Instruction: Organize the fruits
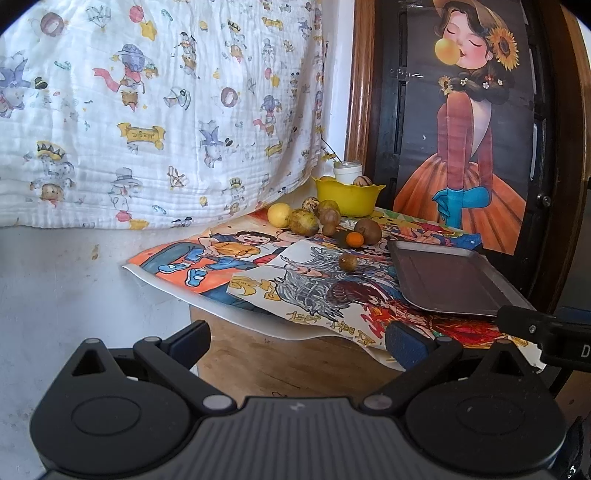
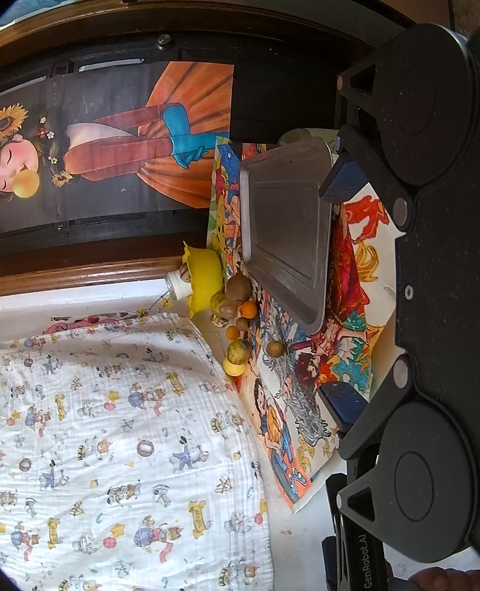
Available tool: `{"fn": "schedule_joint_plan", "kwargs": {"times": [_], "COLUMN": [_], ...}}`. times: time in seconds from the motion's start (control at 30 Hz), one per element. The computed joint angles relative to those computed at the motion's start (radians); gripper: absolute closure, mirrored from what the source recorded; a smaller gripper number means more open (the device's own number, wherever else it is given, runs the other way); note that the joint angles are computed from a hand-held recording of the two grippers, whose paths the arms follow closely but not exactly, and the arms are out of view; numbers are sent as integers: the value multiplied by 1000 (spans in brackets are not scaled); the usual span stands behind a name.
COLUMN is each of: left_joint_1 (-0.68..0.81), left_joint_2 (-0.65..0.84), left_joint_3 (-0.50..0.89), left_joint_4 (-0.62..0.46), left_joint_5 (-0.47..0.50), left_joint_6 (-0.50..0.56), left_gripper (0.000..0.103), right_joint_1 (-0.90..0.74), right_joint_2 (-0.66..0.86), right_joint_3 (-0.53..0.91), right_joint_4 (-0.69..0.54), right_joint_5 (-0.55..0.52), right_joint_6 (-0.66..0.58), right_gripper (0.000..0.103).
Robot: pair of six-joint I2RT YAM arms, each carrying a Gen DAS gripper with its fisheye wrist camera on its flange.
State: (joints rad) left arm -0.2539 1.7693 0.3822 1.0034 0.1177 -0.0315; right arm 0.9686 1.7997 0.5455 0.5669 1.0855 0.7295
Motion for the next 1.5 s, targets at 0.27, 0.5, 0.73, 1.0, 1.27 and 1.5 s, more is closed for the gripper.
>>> {"fn": "schedule_joint_plan", "kwargs": {"times": [0.27,0.5,0.73,1.0,1.27,1.5], "left_joint_1": [10,27,7,-50,-86,-80], "left_joint_2": [-173,-197,-79,135,356,497], "left_joint_3": [96,273,469,702,989,1190], "left_joint_4": [-330,-525,-599,-664,-835,-976], "left_joint_5": [-36,-50,-34,18,21,66], "left_joint_6": [-65,-53,7,86,48,1], "left_gripper": [0,0,0,0,3,20], "right_joint_1": [-49,-240,-503,-755,-832,-861], "right_joint_2": [-194,-353,-334,-116,198,490], "right_joint_3": [-72,-26,152,517,909,1270], "right_joint_4": [65,-38,-222,-479,-680,-850], "right_joint_5": [-67,-378,-731,-1125,-1287,-1359], "right_joint_6": [-280,-523,-582,-568,-634,-599], "right_gripper": [0,0,0,0,5,16]}}
